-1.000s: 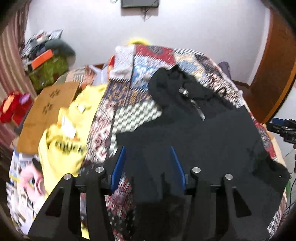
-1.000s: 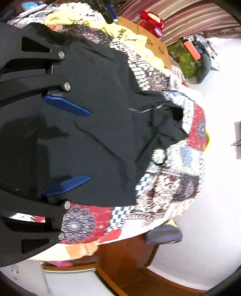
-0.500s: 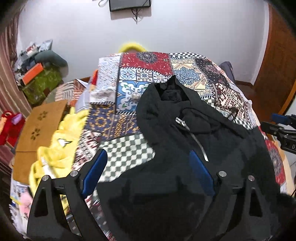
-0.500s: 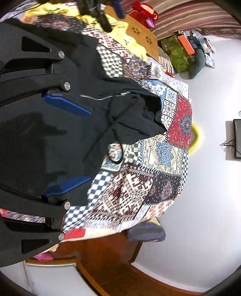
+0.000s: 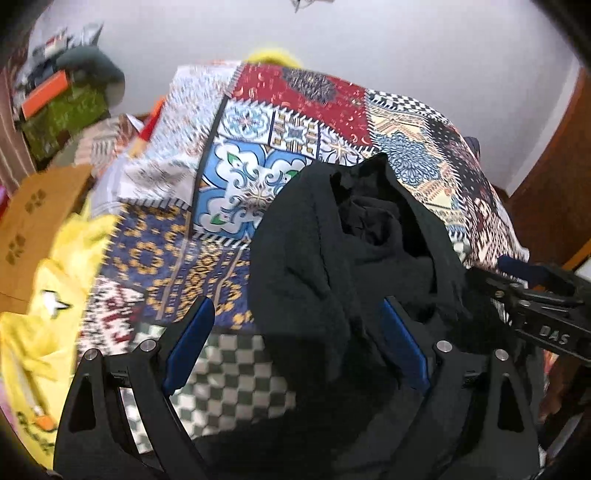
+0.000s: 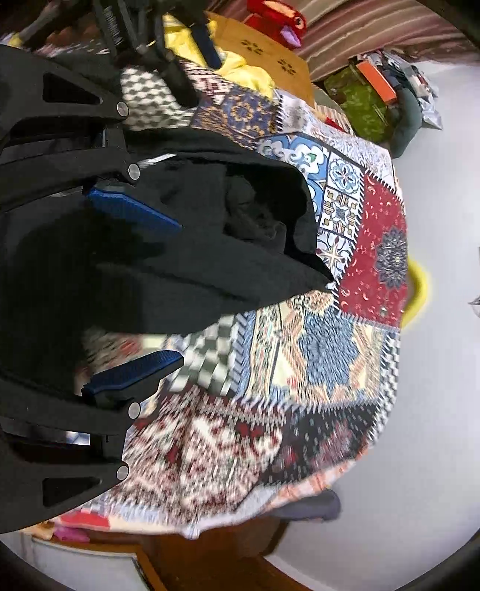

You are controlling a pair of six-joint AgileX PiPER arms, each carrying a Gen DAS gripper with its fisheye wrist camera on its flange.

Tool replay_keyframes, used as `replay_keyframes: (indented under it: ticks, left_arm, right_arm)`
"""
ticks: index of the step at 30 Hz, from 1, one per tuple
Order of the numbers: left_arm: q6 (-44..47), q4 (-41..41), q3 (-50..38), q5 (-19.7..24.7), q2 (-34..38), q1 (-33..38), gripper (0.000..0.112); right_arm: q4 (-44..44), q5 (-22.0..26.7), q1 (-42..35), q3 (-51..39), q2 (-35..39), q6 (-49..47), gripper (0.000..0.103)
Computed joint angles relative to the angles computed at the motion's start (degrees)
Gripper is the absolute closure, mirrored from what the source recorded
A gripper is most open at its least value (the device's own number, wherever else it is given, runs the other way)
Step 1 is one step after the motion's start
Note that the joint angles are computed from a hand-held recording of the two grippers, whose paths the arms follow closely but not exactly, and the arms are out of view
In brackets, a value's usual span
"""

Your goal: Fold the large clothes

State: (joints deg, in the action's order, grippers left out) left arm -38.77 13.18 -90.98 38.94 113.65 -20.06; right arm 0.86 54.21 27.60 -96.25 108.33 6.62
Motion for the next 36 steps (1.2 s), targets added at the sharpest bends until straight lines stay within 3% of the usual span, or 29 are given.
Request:
replay_keyframes:
  ticks: [5, 8, 10, 11, 13, 14, 15, 16, 22, 29, 36]
  left_arm:
    - [3.4, -6.5, -4.5, -2.3, 5.7, 2.7, 0.023]
    - [3.5, -6.0, -8.7, -0.3, 10.2, 3.0, 0.040]
    - [4.6, -7.3, -7.7, -2.7, 11.1, 3.2, 0.043]
    - [4.2, -7.2, -6.9, -3.7, 10.9, 3.2, 0.057]
    - [1.8, -4.5, -6.9, -2.6, 10.8, 2.4, 0.080]
    - [1.5, -3.3, -7.3, -1.0, 10.7, 2.0, 0.091]
    - [2.3, -3.3, -7.2, 0.0, 10.0, 1.7, 0.093]
    - [2.9, -3.2, -6.7, 0.2, 9.3, 1.7, 0.098]
    - [4.5, 0.3, -1.6, 4.2, -2.3, -1.4, 0.100]
    - [3.8, 1.3, 4.9, 10.0, -17.9, -8.1, 0.100]
    - [-6.7, 5.7, 17.9, 12.5, -31.7, -20.1, 0.101]
  right_arm:
    - [4.7, 4.1, -1.1, -10.3, 9.7, 0.8, 0.040]
    - [5.3, 4.9, -1.6, -12.2, 12.1, 1.8, 0.040]
    - [4.7, 3.7, -1.8, -10.7, 11.6, 0.6, 0.040]
    - [4.5, 2.9, -1.9, -9.6, 11.3, 0.1, 0.041]
    - [4.5, 1.7, -2.3, -7.5, 10.7, -0.6, 0.062]
    - [5.3, 1.1, -2.7, -6.6, 10.2, -1.0, 0.067]
    - [5.9, 0.3, -3.0, -4.7, 8.7, -1.2, 0.079]
    - [6.5, 0.2, -3.2, -3.7, 7.5, -1.2, 0.084]
    - [4.2, 0.5, -2.0, 1.5, -3.0, -2.6, 0.089]
    - [5.0, 2.5, -0.6, 12.1, -22.6, -6.3, 0.089]
    - [9.1, 5.2, -1.0, 24.3, -37.8, -6.5, 0.089]
